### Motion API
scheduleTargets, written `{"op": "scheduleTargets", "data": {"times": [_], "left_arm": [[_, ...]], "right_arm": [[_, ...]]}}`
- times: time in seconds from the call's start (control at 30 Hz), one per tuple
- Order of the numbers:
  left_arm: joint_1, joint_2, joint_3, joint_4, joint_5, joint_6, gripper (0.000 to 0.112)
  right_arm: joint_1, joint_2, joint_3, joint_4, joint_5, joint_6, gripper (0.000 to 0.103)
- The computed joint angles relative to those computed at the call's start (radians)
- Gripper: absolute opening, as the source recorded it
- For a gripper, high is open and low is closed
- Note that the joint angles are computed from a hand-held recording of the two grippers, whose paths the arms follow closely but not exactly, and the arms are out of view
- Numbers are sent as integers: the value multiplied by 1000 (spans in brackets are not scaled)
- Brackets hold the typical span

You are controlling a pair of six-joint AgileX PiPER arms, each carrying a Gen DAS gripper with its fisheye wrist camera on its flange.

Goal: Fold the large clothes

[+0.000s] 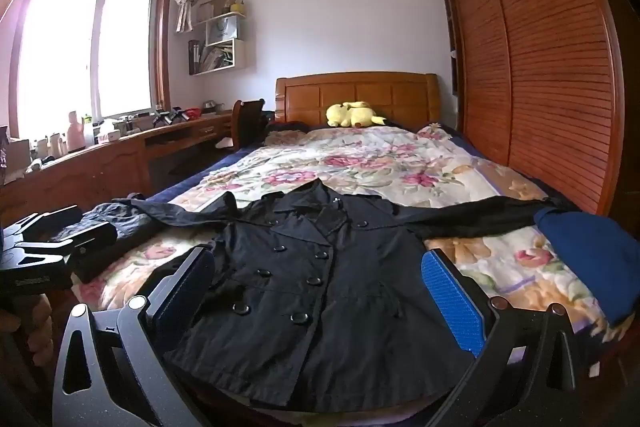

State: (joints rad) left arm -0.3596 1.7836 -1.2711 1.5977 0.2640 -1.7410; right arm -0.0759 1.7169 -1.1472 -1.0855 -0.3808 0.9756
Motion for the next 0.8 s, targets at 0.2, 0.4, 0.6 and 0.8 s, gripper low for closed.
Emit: {"op": "scheduleTargets", "data": {"times": [0.2, 0.4, 0.6, 0.8], "left_arm": [[1, 0, 0, -6, -2, 5, 103], [1, 0, 0, -6, -2, 5, 103], [0, 1, 0, 7, 0, -6, 103], [2, 2, -1, 21, -1, -18, 103]], "right_arm": [[2, 0, 5, 51, 4, -42, 103], [5, -14, 21, 57, -6, -54, 103], [2, -13, 18, 41, -10, -39, 103], [1, -17, 28, 56, -17, -53, 103]]}}
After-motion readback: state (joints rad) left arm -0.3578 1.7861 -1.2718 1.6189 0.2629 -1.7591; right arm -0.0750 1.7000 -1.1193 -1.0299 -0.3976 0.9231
